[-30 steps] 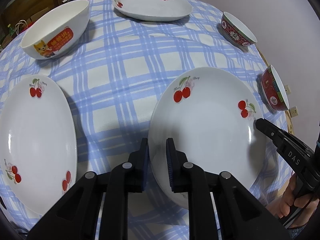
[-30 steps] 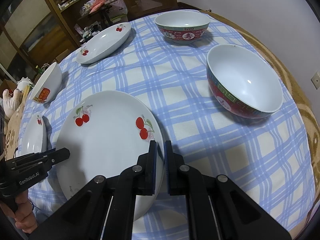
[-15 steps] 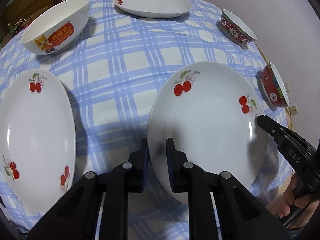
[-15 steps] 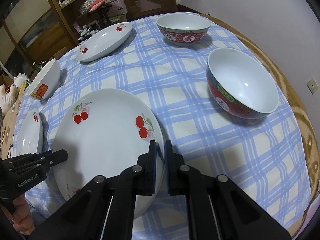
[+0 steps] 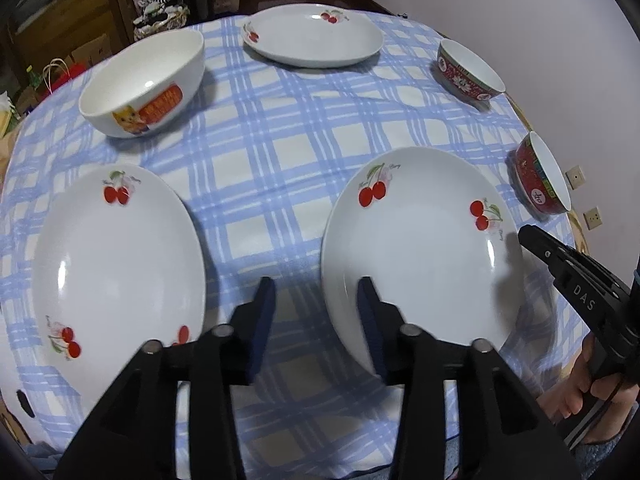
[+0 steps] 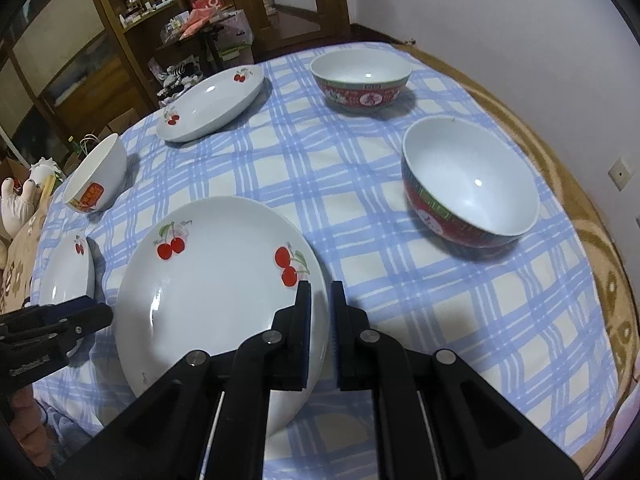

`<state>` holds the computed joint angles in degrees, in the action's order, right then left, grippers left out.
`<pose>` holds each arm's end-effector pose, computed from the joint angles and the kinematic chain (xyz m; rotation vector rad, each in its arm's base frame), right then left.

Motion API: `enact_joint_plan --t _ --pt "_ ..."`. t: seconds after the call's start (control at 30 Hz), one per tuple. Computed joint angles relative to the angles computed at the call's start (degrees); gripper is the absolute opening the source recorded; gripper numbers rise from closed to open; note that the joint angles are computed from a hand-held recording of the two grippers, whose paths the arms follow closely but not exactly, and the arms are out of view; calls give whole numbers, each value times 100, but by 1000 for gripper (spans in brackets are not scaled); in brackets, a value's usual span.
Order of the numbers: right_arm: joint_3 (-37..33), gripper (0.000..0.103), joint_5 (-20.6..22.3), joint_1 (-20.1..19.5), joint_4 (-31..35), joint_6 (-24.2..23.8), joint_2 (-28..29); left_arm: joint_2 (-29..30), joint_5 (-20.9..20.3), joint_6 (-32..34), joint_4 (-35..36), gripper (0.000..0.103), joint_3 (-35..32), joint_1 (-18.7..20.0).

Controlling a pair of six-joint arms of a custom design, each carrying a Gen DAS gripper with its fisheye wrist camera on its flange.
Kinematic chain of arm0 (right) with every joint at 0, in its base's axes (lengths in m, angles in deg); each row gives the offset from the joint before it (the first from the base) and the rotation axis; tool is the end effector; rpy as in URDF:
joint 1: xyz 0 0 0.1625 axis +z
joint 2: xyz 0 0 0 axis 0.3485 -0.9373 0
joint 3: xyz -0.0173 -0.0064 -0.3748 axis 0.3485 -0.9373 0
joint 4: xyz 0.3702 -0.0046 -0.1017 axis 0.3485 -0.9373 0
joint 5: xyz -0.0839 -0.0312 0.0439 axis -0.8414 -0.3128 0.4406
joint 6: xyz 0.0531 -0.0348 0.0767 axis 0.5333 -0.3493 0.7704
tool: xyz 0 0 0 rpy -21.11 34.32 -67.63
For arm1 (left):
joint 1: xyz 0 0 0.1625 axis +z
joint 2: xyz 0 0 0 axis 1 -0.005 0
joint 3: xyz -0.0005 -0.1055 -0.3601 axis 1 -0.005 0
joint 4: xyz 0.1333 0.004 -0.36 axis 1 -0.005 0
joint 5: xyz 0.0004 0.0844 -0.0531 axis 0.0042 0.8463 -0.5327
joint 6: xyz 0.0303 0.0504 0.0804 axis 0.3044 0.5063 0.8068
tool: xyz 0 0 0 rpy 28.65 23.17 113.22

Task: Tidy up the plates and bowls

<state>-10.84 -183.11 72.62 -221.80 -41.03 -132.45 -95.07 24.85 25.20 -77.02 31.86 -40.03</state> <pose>0.1159 -0.7248 0.2852 0.3869 -2.3918 0.5208 -0.3374 -0.7074 0.0469 0.0232 2.4552 -0.5059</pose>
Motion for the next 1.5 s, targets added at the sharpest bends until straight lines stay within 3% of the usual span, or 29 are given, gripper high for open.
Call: enact_joint_plan --t 0.07,0.2,0.33,0.4,0.47,0.57,0.7,1.07,1.5 --pt "48 17 -33 30 -110 -48 -23 -30 76 7 68 53 -8 -44" --pt "136 53 -81 84 -387 -98 -63 -116 186 4 289 73 -31 -130" --pt "175 73 13 135 -558 -150 -114 -302 406 57 316 87 142 -240" --pt "187 87 -5 173 -645 -222 -114 -379 512 71 430 91 185 -289" --pt "199 92 -67 231 -698 -232 -119 -470 671 58 586 92 247 -348" --pt "240 94 -155 335 -844 -337 -120 -623 860 35 750 92 383 -417" --pt "319 103 -235 476 -1192 -547 -76 -847 952 58 718 92 622 -458" --pt "306 103 -15 729 -980 -393 2 -1247 1136 258 641 92 964 -534" --pt "516 103 12 1003 -1349 -829 189 -1859 1334 -183 824 92 1508 -440"
